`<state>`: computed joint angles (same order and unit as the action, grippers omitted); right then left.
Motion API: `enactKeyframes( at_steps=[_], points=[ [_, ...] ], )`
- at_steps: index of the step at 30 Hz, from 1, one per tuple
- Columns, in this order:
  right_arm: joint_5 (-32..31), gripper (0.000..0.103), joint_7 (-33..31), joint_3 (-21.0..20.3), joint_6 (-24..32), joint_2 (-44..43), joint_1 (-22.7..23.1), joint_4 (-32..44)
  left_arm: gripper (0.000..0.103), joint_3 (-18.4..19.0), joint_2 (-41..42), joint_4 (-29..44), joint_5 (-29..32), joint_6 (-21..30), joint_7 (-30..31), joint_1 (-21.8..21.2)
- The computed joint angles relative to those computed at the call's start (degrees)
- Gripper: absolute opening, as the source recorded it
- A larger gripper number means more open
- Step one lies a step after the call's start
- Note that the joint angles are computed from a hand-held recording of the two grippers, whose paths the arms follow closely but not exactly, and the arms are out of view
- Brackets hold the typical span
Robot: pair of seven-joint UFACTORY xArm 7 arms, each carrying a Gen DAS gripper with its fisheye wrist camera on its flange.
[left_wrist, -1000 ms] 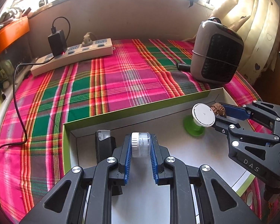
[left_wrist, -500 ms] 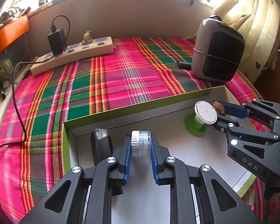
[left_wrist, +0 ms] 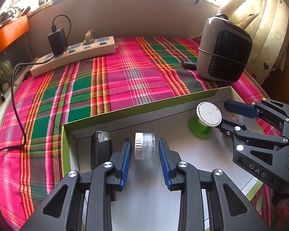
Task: Organize objects
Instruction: 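Open the left gripper to set down the jar while the right gripper releases the walnut, then withdraw both open grippers from the tray toward the remaining items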
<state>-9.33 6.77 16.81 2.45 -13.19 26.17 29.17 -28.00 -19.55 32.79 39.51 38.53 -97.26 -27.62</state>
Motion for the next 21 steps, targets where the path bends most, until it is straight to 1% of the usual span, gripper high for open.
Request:
enactKeyframes(
  at_steps=[3,7,12,17,21],
  points=[
    [0.1,0.038,0.0,-0.2,0.0,0.0,0.2,0.0,0.029,0.0,0.1,0.0,0.1,0.0,-0.2,0.0],
    [-0.8,0.039,0.8,0.8,0.0,-0.5,-0.9,-0.3,0.029,0.0,-0.2,0.0,0.0,0.3,-0.3,-0.1],
    [-0.8,0.039,0.9,0.5,0.0,-1.3,-0.7,-0.7,0.031,-0.2,-0.9,-0.2,-0.7,0.8,-0.5,-0.3],
    [-1.4,0.039,1.8,1.3,0.0,-2.1,-1.4,-1.1,0.031,-0.6,-1.1,0.0,-1.1,1.4,-0.4,-0.5],
    [-1.1,0.039,1.7,0.7,-0.2,-2.8,-0.9,-1.6,0.031,-0.9,-1.7,0.0,-1.4,2.1,-0.7,-0.7]
  ],
)
